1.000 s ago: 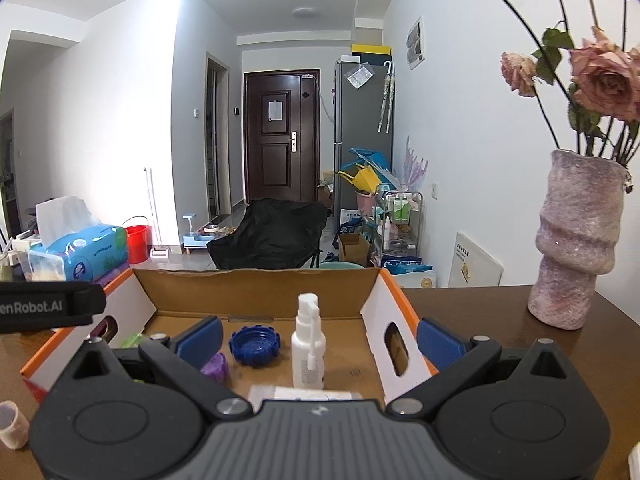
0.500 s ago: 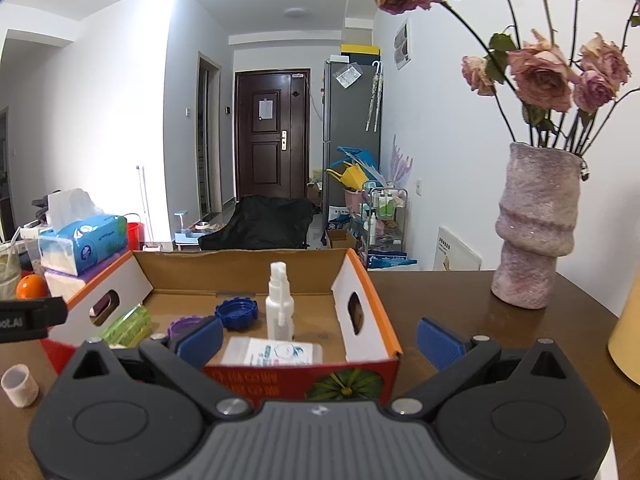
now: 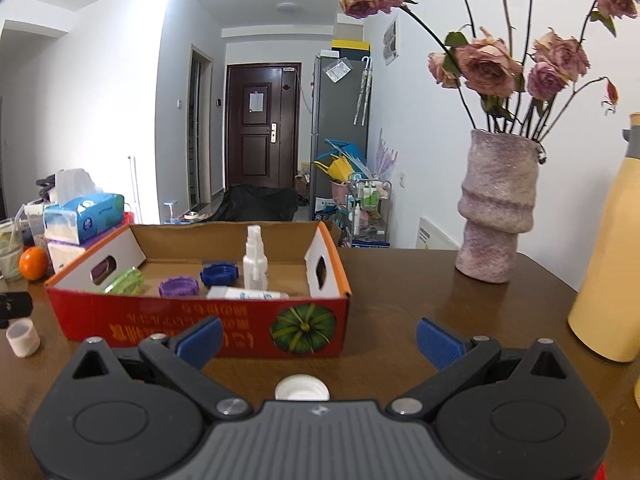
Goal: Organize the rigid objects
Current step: 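Withdraw both grippers from the box back over the table, then close the right gripper on the red-and-white lint brush handle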
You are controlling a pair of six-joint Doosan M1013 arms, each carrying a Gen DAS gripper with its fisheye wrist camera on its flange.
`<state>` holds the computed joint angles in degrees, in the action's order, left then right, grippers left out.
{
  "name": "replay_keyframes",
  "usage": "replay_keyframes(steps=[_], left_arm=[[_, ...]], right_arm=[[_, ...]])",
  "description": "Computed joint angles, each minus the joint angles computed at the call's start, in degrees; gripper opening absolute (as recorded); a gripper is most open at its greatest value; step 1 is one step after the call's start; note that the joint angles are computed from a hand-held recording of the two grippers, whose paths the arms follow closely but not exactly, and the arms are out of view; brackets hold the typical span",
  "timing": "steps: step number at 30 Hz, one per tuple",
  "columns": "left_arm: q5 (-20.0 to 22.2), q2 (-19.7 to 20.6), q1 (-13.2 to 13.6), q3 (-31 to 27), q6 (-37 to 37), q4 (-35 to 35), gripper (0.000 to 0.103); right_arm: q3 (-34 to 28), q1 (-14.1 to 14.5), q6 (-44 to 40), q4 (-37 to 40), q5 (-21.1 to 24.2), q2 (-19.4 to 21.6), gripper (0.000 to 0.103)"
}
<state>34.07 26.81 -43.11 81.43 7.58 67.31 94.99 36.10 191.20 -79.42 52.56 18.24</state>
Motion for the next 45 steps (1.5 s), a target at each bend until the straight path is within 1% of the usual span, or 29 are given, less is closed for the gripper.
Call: replay_keyframes(steps=[9,15,22,26,28,30,32,34,37,40,41,43,45], left_arm=[[-0.2,-2.3,-0.9,4.3,-0.3,-0.2,0.103],[-1.3,-3.8,-1.3,6.9,1.3,-2.0,0.103],[-2.6,-5.0,-1.5,9.0,3.1,-4.4,0.103],[-3.1,-5.4,-1.6,9.9,3.1,-4.6,0.103],[-3.0,-5.5,-1.7,10.0,3.1,-4.9,0.103],[-3.0,-5.4,-1.7,9.9,3.4,-5.1,0.103],[-3.1,-5.4,-1.7,9.9,3.7,-5.4,0.103],[-3.2,-5.3,-1.8,9.9,3.9,-5.3,0.103],[-3.2,-5.3,-1.9,9.8,4.4,-5.5,0.103],[-3.2,-5.1,-1.9,9.6,5.0,-6.1,0.103],[-3.3,-5.1,-1.9,9.6,5.2,-6.3,0.103],[-3.3,-4.9,-1.8,9.3,5.8,-7.0,0.103],[-3.5,-4.7,-1.7,8.9,6.7,-7.9,0.103]], right_arm=[[2.8,2.2,0.5,0.6,3.3,-1.8,0.103],[5.4,3.3,1.0,2.4,4.0,-3.6,0.103],[8.6,4.3,1.6,3.8,6.1,-6.0,0.103],[10.3,4.6,1.0,5.7,8.3,-7.2,0.103],[10.7,4.6,0.2,7.6,10.9,-7.5,0.103],[11.0,4.5,-0.8,9.3,13.3,-7.7,0.103],[11.7,4.0,-1.3,10.8,14.3,-8.2,0.103],[12.3,3.2,-1.6,12.5,13.9,-8.8,0.103],[13.2,1.7,-2.0,14.9,11.8,-9.5,0.103],[13.1,0.4,-2.6,17.8,10.8,-9.2,0.102],[13.1,0.1,-2.4,18.3,10.8,-9.1,0.099],[13.1,-0.4,-1.5,19.1,10.2,-9.0,0.088],[13.4,-0.9,-1.1,20.0,8.4,-9.2,0.060]])
